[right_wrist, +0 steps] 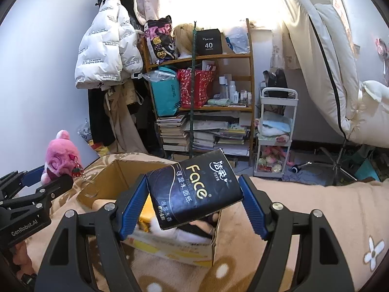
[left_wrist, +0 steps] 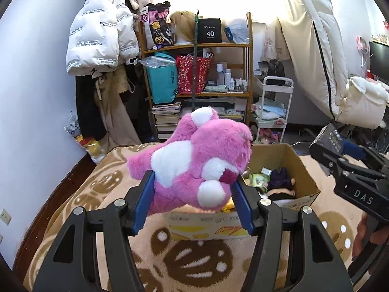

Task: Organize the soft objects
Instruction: 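Lift pink bear and tissue pack and carry both over the box, then open both tools to drop pink bear and tissue pack into the box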

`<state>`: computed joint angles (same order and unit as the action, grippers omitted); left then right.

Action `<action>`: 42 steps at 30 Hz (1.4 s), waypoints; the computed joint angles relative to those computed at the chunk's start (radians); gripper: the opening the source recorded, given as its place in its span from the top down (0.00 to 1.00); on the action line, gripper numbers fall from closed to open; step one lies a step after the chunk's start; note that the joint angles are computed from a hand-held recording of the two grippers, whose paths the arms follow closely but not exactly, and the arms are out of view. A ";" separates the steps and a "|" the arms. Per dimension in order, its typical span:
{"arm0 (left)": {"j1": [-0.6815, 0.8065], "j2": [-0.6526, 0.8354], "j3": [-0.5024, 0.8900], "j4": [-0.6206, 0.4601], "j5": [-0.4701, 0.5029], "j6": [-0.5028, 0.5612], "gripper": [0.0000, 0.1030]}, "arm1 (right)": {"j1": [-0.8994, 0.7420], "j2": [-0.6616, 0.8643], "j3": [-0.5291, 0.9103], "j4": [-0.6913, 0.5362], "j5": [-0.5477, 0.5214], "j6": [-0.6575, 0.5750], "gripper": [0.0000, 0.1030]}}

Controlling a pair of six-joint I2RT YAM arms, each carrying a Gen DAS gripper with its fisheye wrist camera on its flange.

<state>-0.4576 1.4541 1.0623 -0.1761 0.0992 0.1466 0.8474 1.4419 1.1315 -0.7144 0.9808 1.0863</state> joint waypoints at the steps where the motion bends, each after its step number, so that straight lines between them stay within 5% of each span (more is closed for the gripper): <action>1: -0.001 0.007 0.005 0.005 0.001 -0.003 0.41 | -0.008 -0.010 -0.018 0.034 -0.008 -0.023 0.24; 18: -0.047 0.197 0.122 0.017 -0.019 0.024 0.36 | -0.143 -0.034 -0.189 0.339 -0.174 -0.100 0.23; 28: -0.032 0.190 0.110 0.013 -0.004 0.038 0.20 | -0.151 -0.022 -0.194 0.339 -0.202 -0.079 0.23; 33: -0.018 0.139 0.074 -0.033 -0.019 0.029 0.20 | -0.156 -0.019 -0.181 0.336 -0.242 -0.112 0.23; 37: -0.006 0.082 0.022 -0.027 -0.049 0.039 0.20 | -0.145 -0.012 -0.158 0.304 -0.240 -0.113 0.11; 42: 0.033 0.009 0.002 -0.042 -0.036 0.013 0.12 | -0.098 -0.016 -0.114 0.229 -0.185 -0.102 0.10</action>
<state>-0.4245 1.4633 1.0647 -0.2182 0.0628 0.1593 0.7498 1.4256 1.0170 -0.4850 0.7962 0.9847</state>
